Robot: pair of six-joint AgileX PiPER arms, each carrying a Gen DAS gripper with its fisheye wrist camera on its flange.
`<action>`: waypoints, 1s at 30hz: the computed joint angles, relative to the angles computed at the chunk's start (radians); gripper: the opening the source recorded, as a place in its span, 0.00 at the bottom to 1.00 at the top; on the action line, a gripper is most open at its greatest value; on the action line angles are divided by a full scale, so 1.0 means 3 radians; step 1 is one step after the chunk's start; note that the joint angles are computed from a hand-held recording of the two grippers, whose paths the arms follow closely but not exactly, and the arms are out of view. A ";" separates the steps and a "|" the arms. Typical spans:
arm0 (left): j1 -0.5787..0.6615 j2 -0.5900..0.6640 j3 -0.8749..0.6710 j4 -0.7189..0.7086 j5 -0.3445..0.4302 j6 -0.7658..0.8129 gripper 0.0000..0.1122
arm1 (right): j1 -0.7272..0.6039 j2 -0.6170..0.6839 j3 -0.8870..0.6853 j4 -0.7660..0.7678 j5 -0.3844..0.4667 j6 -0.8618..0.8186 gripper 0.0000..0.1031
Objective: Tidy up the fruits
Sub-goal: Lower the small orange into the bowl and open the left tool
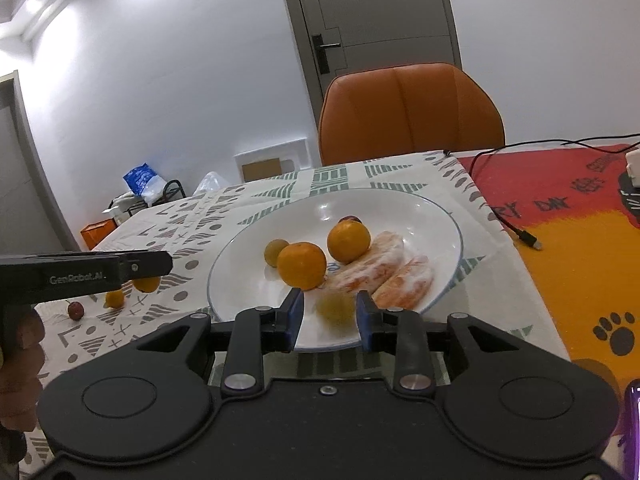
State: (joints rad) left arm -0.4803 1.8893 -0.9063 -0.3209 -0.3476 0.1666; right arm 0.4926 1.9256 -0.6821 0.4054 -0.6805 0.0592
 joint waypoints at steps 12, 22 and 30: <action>-0.0124 0.0156 -0.0300 -0.0137 0.0134 0.0209 0.19 | -0.0095 -0.0061 0.0130 -0.0189 -0.0098 0.0186 0.30; -0.0189 0.0223 -0.0455 -0.0267 0.0208 0.0358 0.19 | -0.0121 -0.0063 0.0167 -0.0226 -0.0134 0.0237 0.30; -0.0213 0.0185 -0.0477 -0.0307 0.0178 0.0381 0.21 | -0.0103 -0.0088 0.0181 -0.0196 -0.0136 0.0204 0.30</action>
State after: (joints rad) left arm -0.5442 1.9447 -1.0495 -0.4131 -0.2940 0.2810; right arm 0.4618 1.8994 -0.6277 0.3465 -0.7214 0.1204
